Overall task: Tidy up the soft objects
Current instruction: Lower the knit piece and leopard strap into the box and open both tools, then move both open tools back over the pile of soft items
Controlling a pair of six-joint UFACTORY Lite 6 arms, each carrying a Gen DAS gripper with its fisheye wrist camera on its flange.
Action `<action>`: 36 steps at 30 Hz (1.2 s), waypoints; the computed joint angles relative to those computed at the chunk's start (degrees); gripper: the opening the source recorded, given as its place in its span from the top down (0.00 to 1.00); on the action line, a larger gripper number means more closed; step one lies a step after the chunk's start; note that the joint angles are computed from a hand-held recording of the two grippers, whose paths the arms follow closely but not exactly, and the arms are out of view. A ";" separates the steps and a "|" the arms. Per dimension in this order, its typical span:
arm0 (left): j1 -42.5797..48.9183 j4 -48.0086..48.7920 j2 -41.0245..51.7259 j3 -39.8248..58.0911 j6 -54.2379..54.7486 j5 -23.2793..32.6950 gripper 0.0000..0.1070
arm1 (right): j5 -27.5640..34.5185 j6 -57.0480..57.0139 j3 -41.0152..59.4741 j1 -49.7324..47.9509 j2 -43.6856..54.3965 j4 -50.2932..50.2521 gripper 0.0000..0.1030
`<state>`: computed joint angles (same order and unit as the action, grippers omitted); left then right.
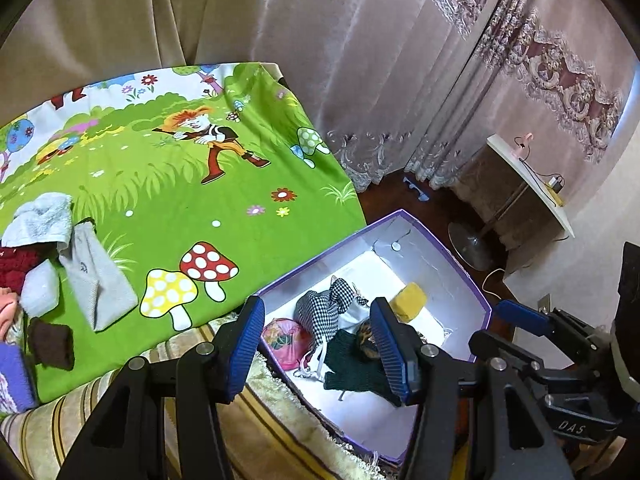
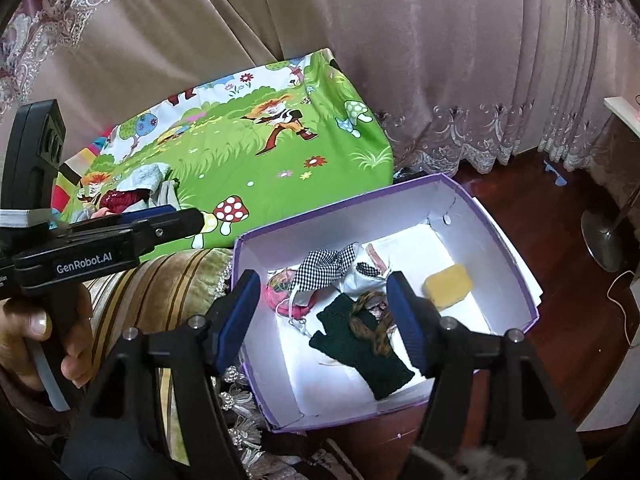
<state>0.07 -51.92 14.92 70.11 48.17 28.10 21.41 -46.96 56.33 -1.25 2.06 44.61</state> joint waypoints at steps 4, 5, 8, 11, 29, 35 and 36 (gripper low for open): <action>1.22 -1.16 -2.03 -2.14 1.75 0.16 0.44 | -0.16 1.22 0.29 0.66 -0.24 -0.52 0.33; 1.51 -1.22 -2.71 -2.87 1.99 -0.04 0.42 | -0.59 1.58 0.18 1.12 -0.48 -0.85 0.33; 2.64 -1.52 -4.73 -4.90 3.28 -0.44 0.40 | -2.24 2.73 -0.37 3.21 -1.41 -1.72 0.33; 5.55 -3.51 -7.16 -7.61 6.44 0.15 0.40 | -3.61 5.12 0.03 5.85 -1.29 -4.18 0.33; 33.62 -8.56 -10.22 -12.91 20.09 7.96 0.40 | -4.36 21.39 7.85 20.10 6.25 -16.54 0.33; 42.37 -8.21 -6.86 -10.21 22.30 11.34 0.40 | -3.85 27.30 12.61 24.34 11.08 -21.45 0.33; 43.97 -8.06 -5.94 -9.46 22.54 11.98 0.40 | -3.63 28.01 13.52 24.92 11.92 -22.14 0.33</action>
<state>44.05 -59.98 8.98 60.65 70.71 40.08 17.78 -18.94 69.86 23.67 13.98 22.47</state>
